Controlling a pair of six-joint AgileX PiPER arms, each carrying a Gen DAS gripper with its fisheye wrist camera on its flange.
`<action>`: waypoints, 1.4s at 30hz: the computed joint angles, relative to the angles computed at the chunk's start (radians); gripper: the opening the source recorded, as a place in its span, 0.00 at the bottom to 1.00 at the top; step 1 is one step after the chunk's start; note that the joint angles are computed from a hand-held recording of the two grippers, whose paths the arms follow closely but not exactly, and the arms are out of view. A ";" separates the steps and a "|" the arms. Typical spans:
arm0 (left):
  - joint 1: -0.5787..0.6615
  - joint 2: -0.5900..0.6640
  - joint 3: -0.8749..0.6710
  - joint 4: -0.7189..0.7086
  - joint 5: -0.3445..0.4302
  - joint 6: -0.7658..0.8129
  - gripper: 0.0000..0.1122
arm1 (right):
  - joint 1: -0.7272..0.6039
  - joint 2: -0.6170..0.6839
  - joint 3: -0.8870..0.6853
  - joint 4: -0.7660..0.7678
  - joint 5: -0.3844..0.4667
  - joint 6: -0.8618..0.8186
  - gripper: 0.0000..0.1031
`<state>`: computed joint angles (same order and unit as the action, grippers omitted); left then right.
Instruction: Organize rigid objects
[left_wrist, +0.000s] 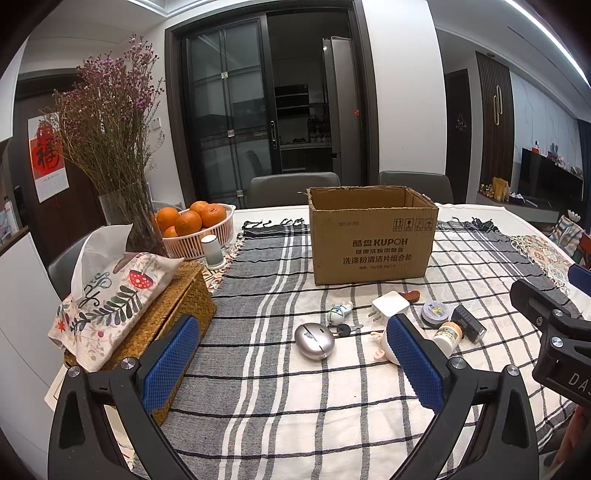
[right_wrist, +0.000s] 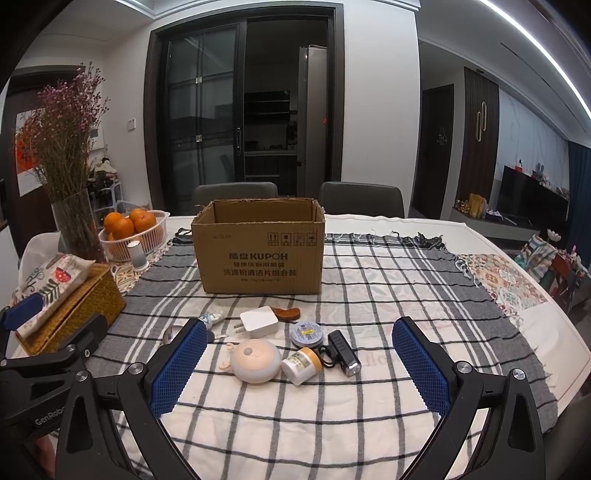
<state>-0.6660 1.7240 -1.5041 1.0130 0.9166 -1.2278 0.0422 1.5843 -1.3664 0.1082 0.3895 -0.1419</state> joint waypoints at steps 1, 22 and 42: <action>0.000 0.001 -0.001 0.000 0.000 0.000 0.92 | 0.001 -0.004 0.006 -0.004 -0.005 0.004 0.98; 0.001 -0.004 0.004 -0.002 -0.002 0.002 0.92 | 0.001 -0.010 0.018 0.003 -0.017 -0.006 0.98; 0.017 -0.003 0.007 -0.023 -0.018 0.019 0.92 | 0.006 -0.005 0.017 0.011 -0.011 -0.014 0.98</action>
